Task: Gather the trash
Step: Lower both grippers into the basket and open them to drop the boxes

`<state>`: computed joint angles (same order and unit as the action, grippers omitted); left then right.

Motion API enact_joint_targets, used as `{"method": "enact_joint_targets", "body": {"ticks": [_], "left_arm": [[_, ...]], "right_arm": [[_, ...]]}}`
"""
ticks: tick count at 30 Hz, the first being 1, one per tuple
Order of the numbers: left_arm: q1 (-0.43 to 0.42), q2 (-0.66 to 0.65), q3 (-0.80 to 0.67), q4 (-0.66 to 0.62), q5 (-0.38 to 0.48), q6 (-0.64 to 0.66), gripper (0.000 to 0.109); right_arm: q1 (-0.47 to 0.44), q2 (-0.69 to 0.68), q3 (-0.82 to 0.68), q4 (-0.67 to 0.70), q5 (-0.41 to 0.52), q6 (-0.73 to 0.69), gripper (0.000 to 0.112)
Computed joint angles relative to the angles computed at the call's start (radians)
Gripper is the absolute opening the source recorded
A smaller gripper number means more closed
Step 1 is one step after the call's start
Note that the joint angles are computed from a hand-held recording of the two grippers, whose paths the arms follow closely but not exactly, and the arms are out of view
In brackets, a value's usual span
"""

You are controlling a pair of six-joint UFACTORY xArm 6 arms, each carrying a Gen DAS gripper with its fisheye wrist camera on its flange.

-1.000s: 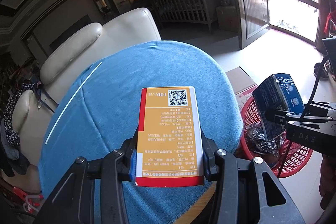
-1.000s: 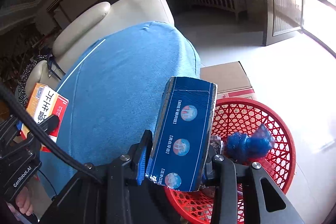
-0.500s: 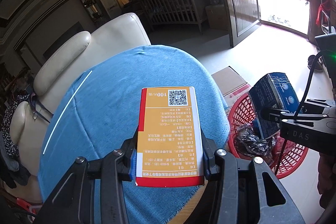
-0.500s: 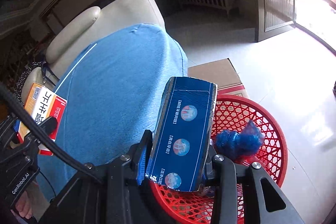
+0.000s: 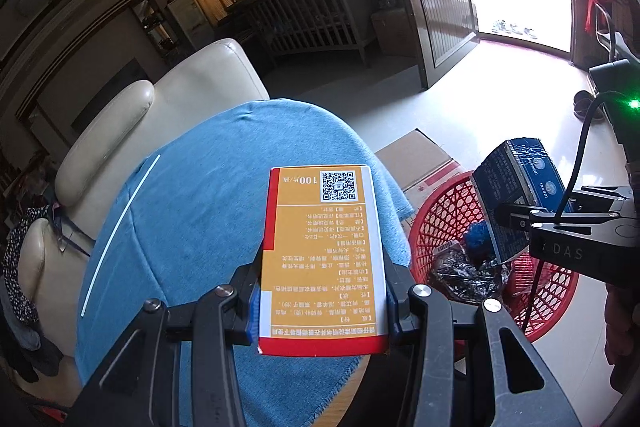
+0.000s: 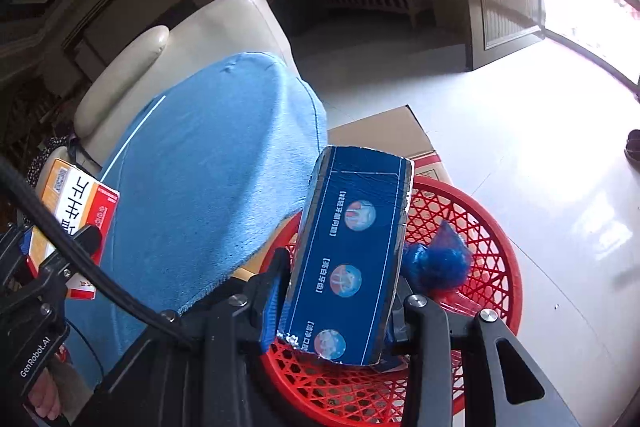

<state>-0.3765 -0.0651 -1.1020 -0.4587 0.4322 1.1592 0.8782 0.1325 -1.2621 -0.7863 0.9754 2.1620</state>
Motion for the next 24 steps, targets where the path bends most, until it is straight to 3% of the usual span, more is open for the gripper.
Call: {"method": "enact_joint_targets", "body": {"ticks": [24], "left_arm": [[-0.066,-0.021,0.036,0.007,-0.023,0.023,0.048]], "right_arm": [[0.029,-0.113,0.135,-0.008,0.041,0.124,0.041]]}}
